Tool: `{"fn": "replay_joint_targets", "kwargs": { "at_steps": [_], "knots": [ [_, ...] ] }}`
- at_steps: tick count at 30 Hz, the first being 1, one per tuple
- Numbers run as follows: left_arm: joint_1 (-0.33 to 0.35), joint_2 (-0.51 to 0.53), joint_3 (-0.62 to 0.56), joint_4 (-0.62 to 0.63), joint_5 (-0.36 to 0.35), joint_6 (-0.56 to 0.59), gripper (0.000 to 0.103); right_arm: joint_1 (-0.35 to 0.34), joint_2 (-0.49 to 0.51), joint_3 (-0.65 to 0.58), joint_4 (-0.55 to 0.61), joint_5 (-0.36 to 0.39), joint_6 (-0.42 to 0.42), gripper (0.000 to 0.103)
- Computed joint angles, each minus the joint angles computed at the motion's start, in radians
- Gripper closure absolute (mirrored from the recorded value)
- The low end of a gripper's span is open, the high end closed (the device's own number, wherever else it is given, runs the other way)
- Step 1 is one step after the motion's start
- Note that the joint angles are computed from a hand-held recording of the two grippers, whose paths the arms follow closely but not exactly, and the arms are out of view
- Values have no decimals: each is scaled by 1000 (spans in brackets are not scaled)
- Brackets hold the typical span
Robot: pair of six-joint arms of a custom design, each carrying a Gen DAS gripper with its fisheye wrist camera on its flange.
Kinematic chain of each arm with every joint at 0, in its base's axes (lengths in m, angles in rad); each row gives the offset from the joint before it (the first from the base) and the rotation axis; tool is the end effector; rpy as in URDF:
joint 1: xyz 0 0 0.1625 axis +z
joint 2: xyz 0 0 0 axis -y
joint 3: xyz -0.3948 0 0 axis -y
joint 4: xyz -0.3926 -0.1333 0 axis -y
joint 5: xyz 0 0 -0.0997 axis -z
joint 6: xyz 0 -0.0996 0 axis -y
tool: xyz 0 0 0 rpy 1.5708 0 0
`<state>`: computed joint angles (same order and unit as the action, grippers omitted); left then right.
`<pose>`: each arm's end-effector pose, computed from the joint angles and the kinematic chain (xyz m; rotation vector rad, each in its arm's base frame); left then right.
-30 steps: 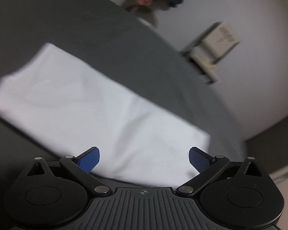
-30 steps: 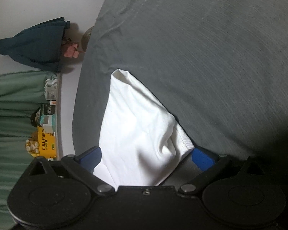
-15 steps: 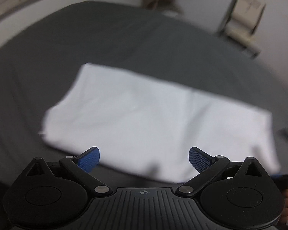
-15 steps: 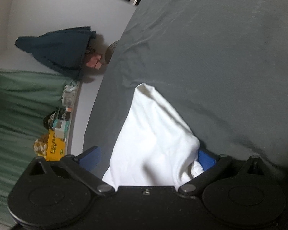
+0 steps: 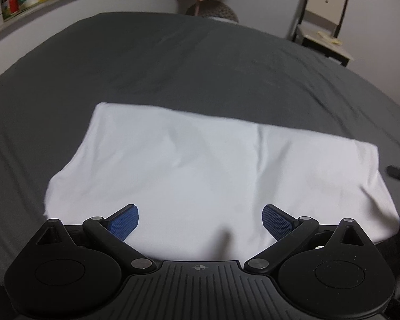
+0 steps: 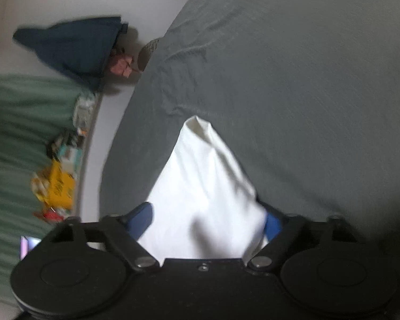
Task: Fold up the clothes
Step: 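Grasp the shirt's end with the right gripper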
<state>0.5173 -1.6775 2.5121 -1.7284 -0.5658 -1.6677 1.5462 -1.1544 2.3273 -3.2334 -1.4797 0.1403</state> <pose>-0.1236 -0.3204 0.1601 -0.2489 2.1362 -0.9797 0.1313 -0.4498 0.1210 0.2085 2.9298 -0.7249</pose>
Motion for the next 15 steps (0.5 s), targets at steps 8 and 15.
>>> {"fn": "replay_joint_targets", "kwargs": {
  "at_steps": [8,15],
  "knots": [
    [4,7,-3,-45,47,129,2,-10,-17,-137,357,51,-268,26],
    [-53,-286,112,-160,53,370,2,-43,-21,-144,360,110,-360,31]
  ]
}}
